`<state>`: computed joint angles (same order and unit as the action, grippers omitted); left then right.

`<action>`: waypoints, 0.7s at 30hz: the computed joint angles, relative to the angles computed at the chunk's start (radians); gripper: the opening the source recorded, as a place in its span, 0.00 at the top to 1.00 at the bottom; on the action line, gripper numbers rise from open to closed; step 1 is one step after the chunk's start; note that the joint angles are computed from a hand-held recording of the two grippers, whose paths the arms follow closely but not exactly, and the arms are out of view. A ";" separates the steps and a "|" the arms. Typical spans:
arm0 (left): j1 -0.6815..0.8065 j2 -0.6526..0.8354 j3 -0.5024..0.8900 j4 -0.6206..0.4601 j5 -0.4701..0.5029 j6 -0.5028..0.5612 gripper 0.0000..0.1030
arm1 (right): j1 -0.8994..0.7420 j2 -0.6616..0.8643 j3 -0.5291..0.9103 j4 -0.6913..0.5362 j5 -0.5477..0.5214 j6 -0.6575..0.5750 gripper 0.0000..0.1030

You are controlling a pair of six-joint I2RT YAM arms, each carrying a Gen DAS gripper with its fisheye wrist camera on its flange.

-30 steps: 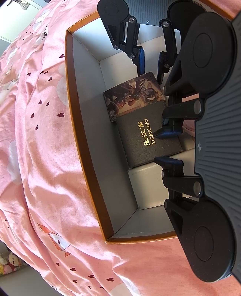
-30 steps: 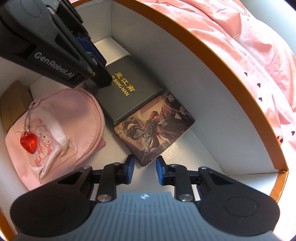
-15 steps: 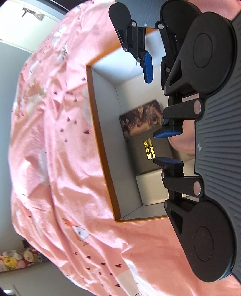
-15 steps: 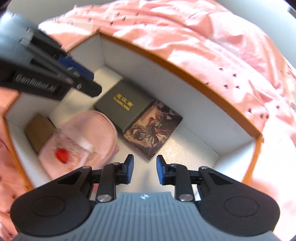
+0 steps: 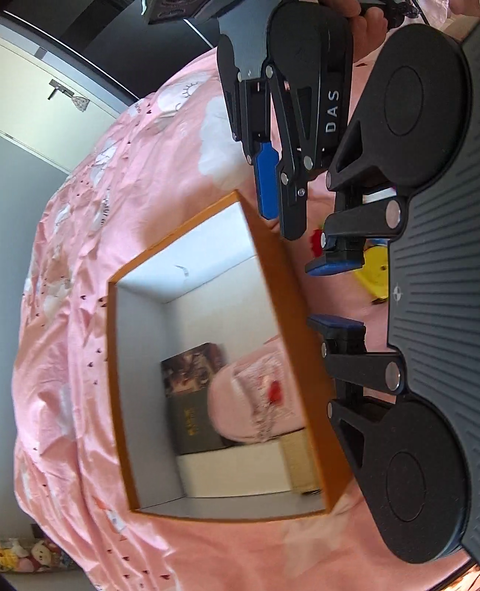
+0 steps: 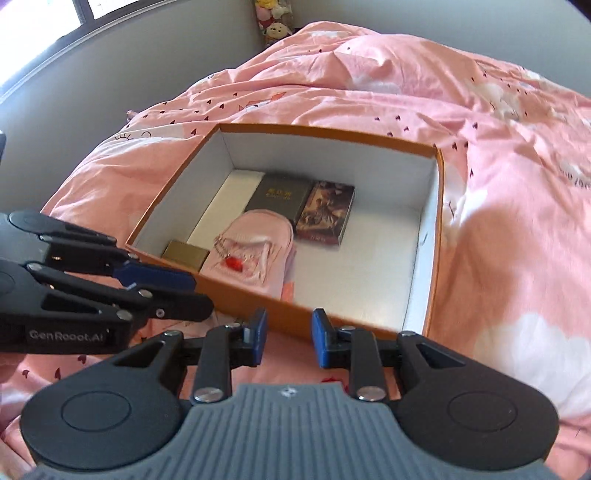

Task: Organize objects
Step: 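Withdraw both grippers from the shoebox toward the plush toys, then grasp the white plush toy with the left gripper while the right gripper grasps the brown dog plush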

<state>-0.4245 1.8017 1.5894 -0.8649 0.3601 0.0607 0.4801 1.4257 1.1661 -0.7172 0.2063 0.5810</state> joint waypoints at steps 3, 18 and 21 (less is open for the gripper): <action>-0.010 -0.003 -0.058 -0.033 -0.003 -0.021 0.72 | 0.070 -0.042 -0.079 -0.006 0.022 0.124 0.72; 0.045 0.079 -0.149 -0.140 0.199 -0.044 0.42 | 0.161 -0.205 -0.324 -0.031 -0.084 0.490 0.63; 0.056 0.119 -0.126 -0.176 0.237 -0.037 0.39 | 0.136 -0.216 -0.351 -0.017 -0.126 0.493 0.60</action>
<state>-0.3689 1.9204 1.4637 -1.0411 0.5970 0.0234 0.6159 1.2097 0.8151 -0.7344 0.0806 1.0742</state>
